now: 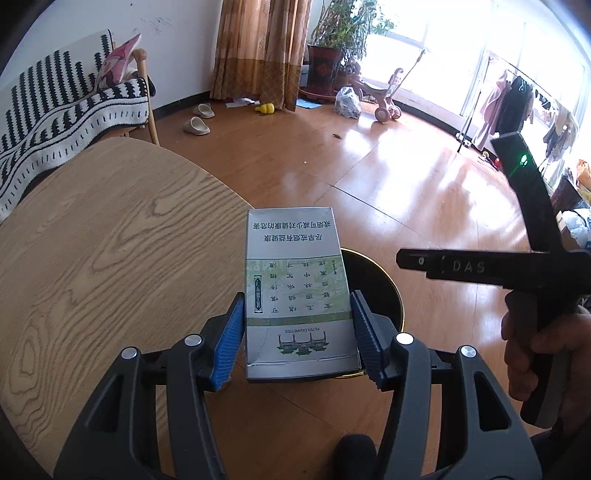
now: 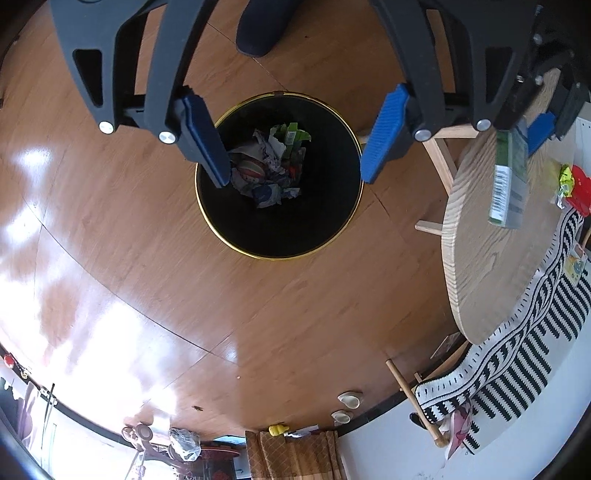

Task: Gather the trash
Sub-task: 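Open right tool over the bin while left tool lowers and releases the booklet box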

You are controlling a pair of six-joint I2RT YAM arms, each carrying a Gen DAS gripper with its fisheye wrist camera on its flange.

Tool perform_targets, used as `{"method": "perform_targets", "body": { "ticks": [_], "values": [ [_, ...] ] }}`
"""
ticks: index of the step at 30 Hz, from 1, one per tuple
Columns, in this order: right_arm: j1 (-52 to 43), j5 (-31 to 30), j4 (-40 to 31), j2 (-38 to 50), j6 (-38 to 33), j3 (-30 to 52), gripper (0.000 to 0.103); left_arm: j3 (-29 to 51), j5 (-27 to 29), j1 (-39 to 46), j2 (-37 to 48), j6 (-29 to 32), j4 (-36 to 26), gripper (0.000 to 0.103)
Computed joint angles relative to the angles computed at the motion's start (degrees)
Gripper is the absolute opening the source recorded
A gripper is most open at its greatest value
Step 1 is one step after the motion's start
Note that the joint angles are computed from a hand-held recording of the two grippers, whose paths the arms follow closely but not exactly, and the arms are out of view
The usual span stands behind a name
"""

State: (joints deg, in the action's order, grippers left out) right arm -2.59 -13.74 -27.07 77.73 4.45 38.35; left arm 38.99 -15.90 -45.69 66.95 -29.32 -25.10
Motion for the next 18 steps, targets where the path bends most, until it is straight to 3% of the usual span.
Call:
{"method": "perform_targets", "body": {
  "ticks": [16, 17, 18],
  "values": [
    [-10.8, -3.1, -0.7, -3.5, -0.9, 0.1, 0.075, 5.7, 8.5, -1.0, 19.3, -1.2, 12.9, 0.056],
    [-11.4, -3.5, -0.8, -3.3, -1.1, 0.3, 0.075, 6.0, 8.9, -0.8, 19.9, -1.0, 13.3, 0.058],
    [-11.9, -3.9, -1.0, -3.1, -1.2, 0.5, 0.076, 6.3, 8.8, -0.6, 20.9, -0.8, 13.9, 0.067]
  ]
}}
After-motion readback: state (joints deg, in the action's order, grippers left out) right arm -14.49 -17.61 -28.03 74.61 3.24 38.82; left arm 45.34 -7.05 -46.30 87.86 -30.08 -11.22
